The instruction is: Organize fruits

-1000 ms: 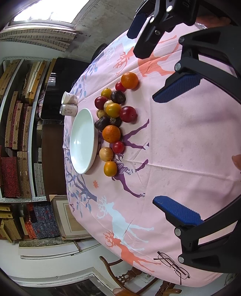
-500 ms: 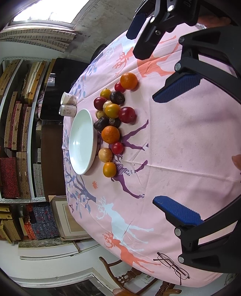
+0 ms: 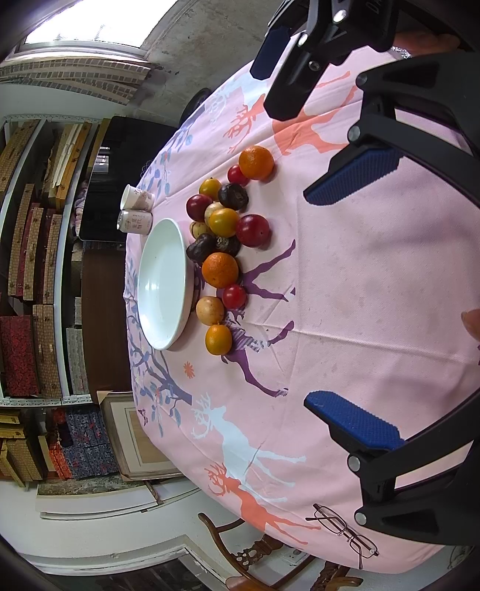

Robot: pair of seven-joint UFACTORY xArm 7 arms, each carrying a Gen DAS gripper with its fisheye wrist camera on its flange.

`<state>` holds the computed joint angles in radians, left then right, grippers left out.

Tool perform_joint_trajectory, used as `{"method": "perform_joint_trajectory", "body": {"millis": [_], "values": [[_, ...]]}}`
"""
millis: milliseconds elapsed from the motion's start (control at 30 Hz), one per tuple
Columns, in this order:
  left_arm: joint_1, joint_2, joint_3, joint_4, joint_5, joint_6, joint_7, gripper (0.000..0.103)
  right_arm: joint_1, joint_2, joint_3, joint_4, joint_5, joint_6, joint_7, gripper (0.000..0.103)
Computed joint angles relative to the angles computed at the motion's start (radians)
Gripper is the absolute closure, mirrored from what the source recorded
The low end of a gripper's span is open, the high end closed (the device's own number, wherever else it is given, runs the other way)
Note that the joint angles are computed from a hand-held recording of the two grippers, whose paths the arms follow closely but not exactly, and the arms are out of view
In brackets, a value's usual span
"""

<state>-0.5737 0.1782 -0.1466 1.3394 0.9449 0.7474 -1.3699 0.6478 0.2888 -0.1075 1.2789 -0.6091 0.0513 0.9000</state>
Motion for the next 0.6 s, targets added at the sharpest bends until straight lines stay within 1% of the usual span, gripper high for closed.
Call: {"method": "perform_joint_trajectory", "body": {"millis": [600], "values": [[-0.002,0.002,0.001,0.002,-0.001,0.001,0.001,0.004,0.007,0.001,-0.008,-0.002,0.005,-0.006,-0.005,0.003]]}}
